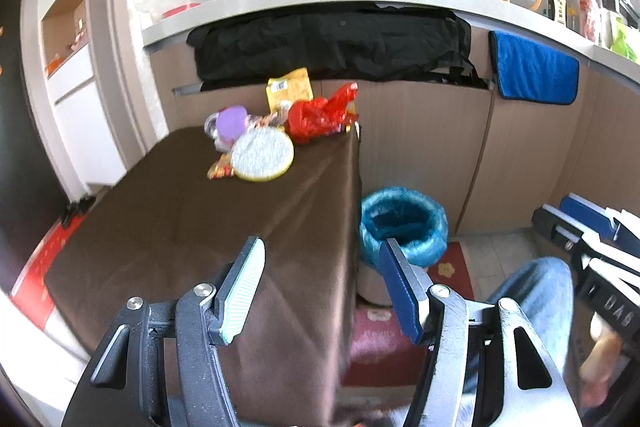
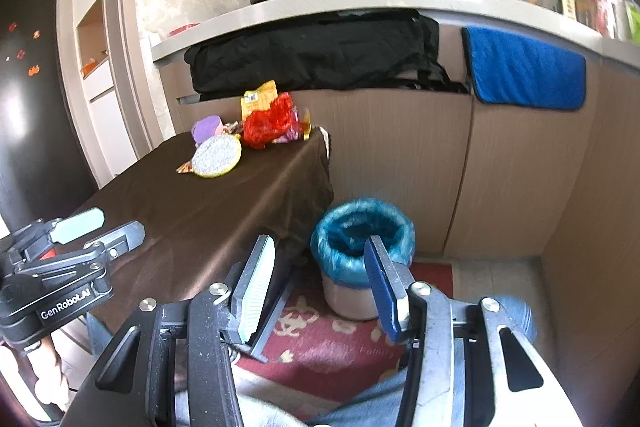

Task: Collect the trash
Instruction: 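Grasp the silver round lid with the left tool while the right tool grasps the red plastic bag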

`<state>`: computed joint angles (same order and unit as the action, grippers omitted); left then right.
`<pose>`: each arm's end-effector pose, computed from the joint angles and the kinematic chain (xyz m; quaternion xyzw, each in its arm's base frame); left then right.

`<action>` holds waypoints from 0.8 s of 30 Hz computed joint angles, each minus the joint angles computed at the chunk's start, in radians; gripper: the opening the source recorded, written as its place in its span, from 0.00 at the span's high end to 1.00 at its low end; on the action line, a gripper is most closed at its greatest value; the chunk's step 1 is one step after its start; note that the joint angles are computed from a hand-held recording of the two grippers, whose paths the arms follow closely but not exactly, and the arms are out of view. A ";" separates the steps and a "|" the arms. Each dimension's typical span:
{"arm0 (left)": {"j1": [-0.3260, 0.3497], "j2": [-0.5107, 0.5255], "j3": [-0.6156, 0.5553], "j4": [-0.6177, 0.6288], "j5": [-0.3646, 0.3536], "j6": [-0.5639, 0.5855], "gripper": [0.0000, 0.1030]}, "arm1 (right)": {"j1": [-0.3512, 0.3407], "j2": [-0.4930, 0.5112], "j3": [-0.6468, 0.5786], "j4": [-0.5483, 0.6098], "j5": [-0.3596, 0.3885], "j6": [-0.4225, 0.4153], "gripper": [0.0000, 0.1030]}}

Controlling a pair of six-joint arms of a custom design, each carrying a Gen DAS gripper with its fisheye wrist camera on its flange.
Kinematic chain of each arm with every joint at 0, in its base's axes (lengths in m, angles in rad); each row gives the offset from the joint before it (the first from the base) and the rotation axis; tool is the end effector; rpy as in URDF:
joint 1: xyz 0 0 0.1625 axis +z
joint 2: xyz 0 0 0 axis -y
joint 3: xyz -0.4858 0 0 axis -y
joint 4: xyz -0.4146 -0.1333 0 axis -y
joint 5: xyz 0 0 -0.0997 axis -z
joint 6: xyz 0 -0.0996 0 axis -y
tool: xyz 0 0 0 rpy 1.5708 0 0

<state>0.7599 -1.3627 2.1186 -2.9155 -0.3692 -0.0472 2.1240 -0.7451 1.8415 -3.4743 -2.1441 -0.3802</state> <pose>-0.2102 -0.5118 0.3789 0.1419 0.7937 -0.4427 0.3924 0.4226 -0.5334 0.1372 0.2978 -0.8378 0.3977 0.2265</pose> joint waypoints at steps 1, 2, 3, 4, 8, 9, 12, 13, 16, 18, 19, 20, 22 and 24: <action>0.015 0.023 -0.025 -0.068 -0.003 0.084 0.41 | -0.002 0.006 -0.021 0.007 0.005 -0.014 0.57; 0.039 0.046 -0.067 -0.136 -0.016 0.183 0.41 | -0.006 0.016 -0.053 0.012 0.019 -0.037 0.57; 0.060 0.068 -0.103 -0.189 -0.028 0.259 0.41 | -0.007 0.029 -0.083 0.009 0.018 -0.058 0.57; 0.084 0.084 -0.141 -0.215 -0.051 0.310 0.41 | -0.007 0.044 -0.117 0.003 0.018 -0.083 0.57; 0.199 0.120 -0.316 -0.105 -0.200 0.331 0.41 | -0.009 0.126 -0.281 0.003 0.026 -0.186 0.57; 0.227 0.130 -0.362 -0.056 -0.233 0.320 0.41 | -0.010 0.142 -0.321 0.027 0.035 -0.199 0.56; 0.305 0.173 -0.498 0.049 -0.311 0.299 0.41 | -0.020 0.224 -0.489 0.152 0.079 -0.233 0.56; 0.323 0.182 -0.525 0.065 -0.329 0.293 0.41 | -0.024 0.247 -0.540 0.210 0.103 -0.231 0.56; 0.377 0.214 -0.603 0.085 -0.359 0.302 0.41 | -0.037 0.327 -0.702 0.373 0.161 -0.223 0.57; 0.403 0.234 -0.644 0.103 -0.364 0.309 0.40 | -0.046 0.374 -0.801 0.473 0.182 -0.222 0.58; 0.415 0.240 -0.658 0.122 -0.376 0.303 0.40 | -0.054 0.405 -0.874 0.557 0.203 -0.207 0.58; 0.428 0.245 -0.672 0.141 -0.395 0.296 0.40 | -0.062 0.428 -0.931 0.619 0.223 -0.193 0.58; 0.446 0.256 -0.691 0.166 -0.416 0.295 0.40 | -0.078 0.467 -1.022 0.714 0.254 -0.181 0.58; 0.459 0.269 -0.708 0.180 -0.421 0.292 0.40 | -0.088 0.523 -1.131 0.799 0.252 -0.185 0.58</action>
<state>1.2188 -1.0941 1.4107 -2.7356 -0.7899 0.2448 2.0357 -0.2225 0.7106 -2.6756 -1.8918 -0.5655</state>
